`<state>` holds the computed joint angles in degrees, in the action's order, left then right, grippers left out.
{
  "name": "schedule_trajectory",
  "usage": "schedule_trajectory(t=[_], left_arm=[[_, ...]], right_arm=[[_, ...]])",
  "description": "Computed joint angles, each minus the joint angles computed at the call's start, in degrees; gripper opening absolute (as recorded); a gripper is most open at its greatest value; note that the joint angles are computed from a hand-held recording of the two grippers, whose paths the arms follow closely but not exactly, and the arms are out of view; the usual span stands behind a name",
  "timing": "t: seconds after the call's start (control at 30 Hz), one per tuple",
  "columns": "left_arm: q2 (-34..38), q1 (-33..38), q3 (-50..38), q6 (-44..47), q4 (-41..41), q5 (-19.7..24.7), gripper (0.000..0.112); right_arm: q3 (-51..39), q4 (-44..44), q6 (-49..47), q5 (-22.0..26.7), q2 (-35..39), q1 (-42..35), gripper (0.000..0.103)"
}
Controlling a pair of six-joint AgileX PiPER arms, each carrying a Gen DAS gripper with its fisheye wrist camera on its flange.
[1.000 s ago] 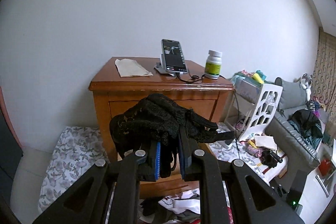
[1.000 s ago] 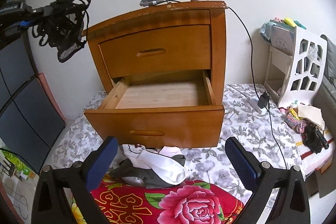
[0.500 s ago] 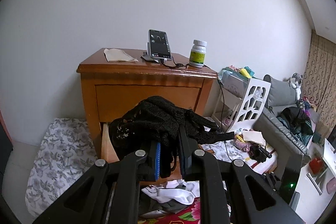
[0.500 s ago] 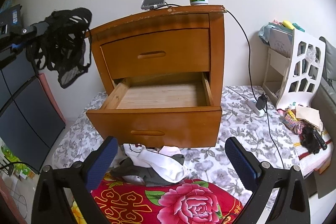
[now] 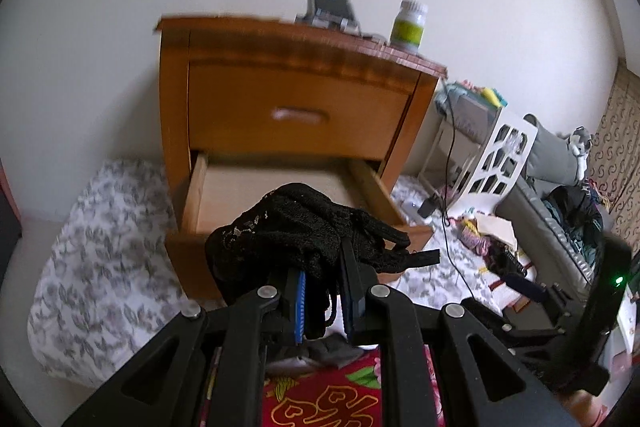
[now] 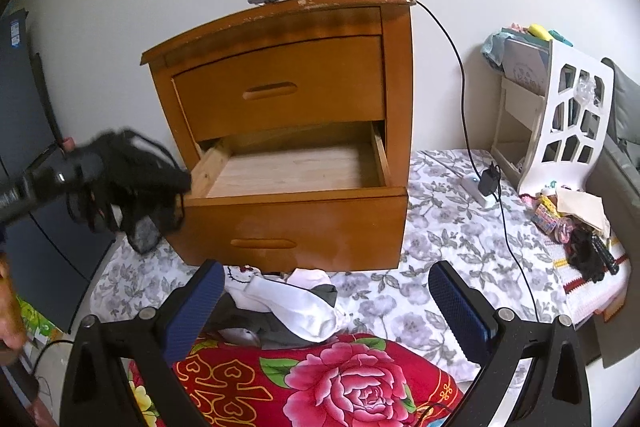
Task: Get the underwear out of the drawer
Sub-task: 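Carry the black bra with the left tool down onto the pile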
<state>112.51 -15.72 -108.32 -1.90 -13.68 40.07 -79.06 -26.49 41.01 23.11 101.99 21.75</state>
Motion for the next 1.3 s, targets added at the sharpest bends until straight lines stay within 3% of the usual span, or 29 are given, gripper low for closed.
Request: schedule_trajectory(t=[0.23,0.57,0.83,1.3], left_arm=[[2.94,0.27,2.27,-0.09,-1.95,0.19,0.015],[10.94,-1.23,-2.92,-0.77,-2.72,0.78,0.015],[20.94,-3.18,-11.41,-1.66,-1.38,5.52,0.015],[29.24,-4.88,-19.86,-3.74,-0.57,12.55,0.015]], right_arm=[[-0.59,1.89,-1.66,-0.14,1.68,-0.44,0.103],[-1.53,6.27,-5.18,-0.43,4.72,-2.15,0.103],[-2.66,9.14,-8.23,0.13,6.72,-2.58,0.103],[-4.38,11.74,-11.26,1.32,8.82,-2.76,0.103]])
